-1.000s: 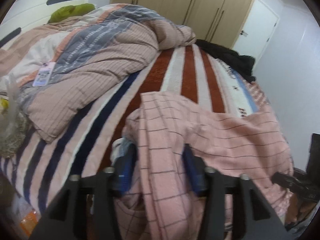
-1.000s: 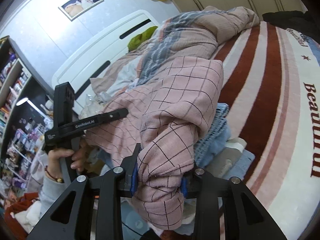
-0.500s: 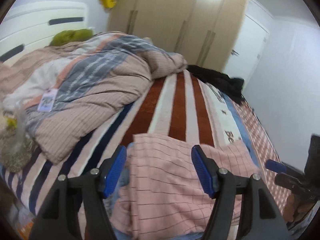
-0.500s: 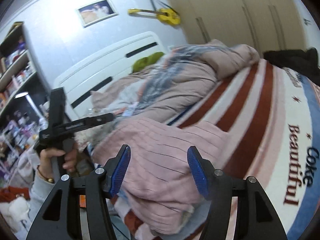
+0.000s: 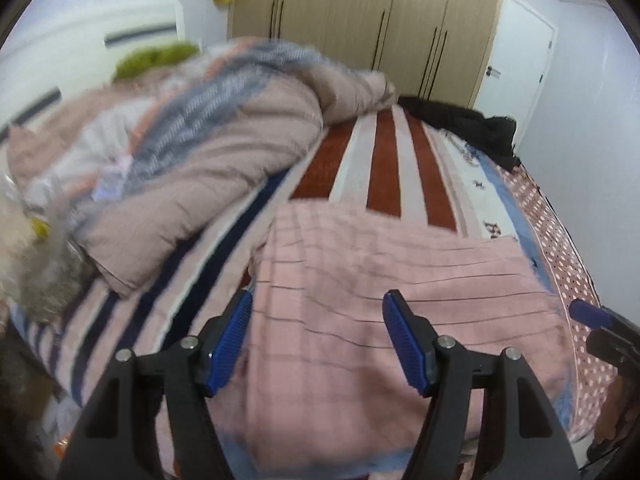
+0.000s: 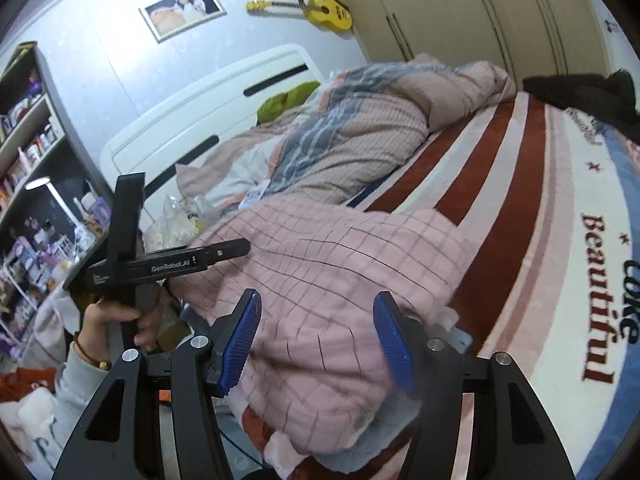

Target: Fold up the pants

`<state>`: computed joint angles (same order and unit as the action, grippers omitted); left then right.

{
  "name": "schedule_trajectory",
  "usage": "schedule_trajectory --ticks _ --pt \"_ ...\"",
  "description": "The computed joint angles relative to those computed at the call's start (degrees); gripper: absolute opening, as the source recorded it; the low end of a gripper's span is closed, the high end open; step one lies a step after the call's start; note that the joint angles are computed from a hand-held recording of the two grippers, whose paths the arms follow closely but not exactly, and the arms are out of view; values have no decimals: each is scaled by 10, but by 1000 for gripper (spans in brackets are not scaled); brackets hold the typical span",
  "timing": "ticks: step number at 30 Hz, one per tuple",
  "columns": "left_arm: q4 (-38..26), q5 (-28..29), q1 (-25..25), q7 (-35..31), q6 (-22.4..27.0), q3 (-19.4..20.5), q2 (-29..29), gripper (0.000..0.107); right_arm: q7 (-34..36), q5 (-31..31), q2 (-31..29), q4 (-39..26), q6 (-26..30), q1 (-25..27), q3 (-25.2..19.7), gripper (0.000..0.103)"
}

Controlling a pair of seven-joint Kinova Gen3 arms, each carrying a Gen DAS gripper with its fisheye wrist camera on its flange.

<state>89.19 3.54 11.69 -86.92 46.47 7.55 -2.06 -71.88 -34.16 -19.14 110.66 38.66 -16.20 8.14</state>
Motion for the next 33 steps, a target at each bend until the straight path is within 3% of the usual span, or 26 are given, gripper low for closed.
schedule_trajectory --ticks 4,6,8,11,15,21,27,33 --pt "36 -69 21 72 -44 44 -70 82 -25 56 -90 28 -6 25 -28 66" --pt "49 -109 11 119 -53 92 -107 85 -45 90 -140 32 11 44 -44 67" --pt "58 -146 6 166 -58 135 -138 88 -70 128 -186 38 20 62 -63 76" --pt "83 -170 -13 226 -81 192 -194 97 -112 192 -256 37 50 114 -106 82" --pt "117 -156 -55 272 -121 255 -265 102 -150 250 -338 33 94 144 -126 87" --pt "153 -100 -135 318 -154 337 -367 102 -169 321 -453 39 139 183 -150 103" --pt "182 -37 -187 328 -175 389 -428 102 -175 359 -538 59 183 210 -149 103" --pt "163 4 -214 290 -151 419 -438 102 -171 375 -573 63 213 216 -133 103"
